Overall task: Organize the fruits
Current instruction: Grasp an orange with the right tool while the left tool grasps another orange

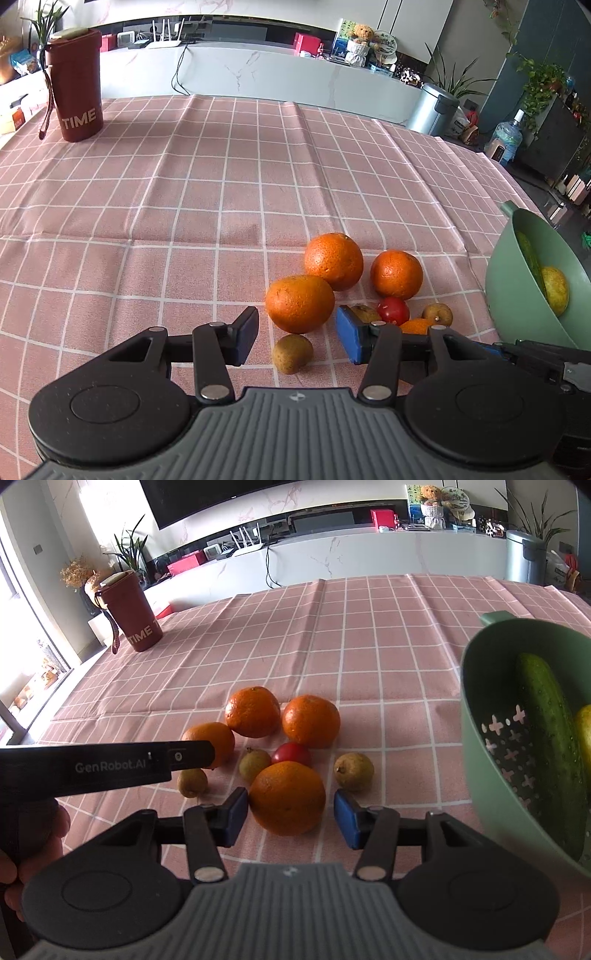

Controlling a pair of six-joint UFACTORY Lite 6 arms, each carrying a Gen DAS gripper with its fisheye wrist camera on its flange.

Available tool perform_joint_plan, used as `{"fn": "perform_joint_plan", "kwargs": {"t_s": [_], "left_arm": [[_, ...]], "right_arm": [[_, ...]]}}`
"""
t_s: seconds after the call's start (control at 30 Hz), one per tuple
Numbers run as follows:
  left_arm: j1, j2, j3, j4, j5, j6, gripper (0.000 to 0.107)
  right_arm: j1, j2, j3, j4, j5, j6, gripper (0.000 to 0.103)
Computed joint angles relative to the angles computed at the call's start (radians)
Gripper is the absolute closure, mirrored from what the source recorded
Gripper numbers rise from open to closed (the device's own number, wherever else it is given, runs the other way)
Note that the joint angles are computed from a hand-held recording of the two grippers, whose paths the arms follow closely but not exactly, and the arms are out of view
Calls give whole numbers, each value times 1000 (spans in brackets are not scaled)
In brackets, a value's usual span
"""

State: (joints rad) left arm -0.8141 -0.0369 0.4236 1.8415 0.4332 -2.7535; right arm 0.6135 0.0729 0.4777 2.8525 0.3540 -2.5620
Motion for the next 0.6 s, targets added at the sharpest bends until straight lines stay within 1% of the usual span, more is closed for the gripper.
{"fn": "perform_joint_plan", "kwargs": {"t_s": [0.17, 0.3, 0.33, 0.37, 0.43, 0.47, 0.57, 0.6], "left_arm": [[34, 22, 13, 75, -15, -57, 50], [66, 42, 4, 226, -30, -195, 49], [71, 49, 10, 242, -32, -205, 50], [72, 51, 11, 244, -31, -204, 51], [73, 61, 15, 267, -26, -222, 53], [73, 61, 10, 295, -23, -246, 56], [67, 63, 11, 285, -18, -222, 57], [56, 62, 15, 254, -16, -197, 57]], "right_arm": [[-20, 44, 18, -87, 35, 86, 54], [-23, 58, 24, -122, 47, 115, 54], [-23, 62, 27, -132, 49, 122, 55], [-24, 68, 33, -147, 50, 133, 58], [-19, 70, 36, -143, 47, 122, 59], [-14, 71, 36, -130, 47, 110, 59], [-19, 71, 30, -132, 56, 107, 60], [-22, 72, 31, -139, 58, 113, 60]]}}
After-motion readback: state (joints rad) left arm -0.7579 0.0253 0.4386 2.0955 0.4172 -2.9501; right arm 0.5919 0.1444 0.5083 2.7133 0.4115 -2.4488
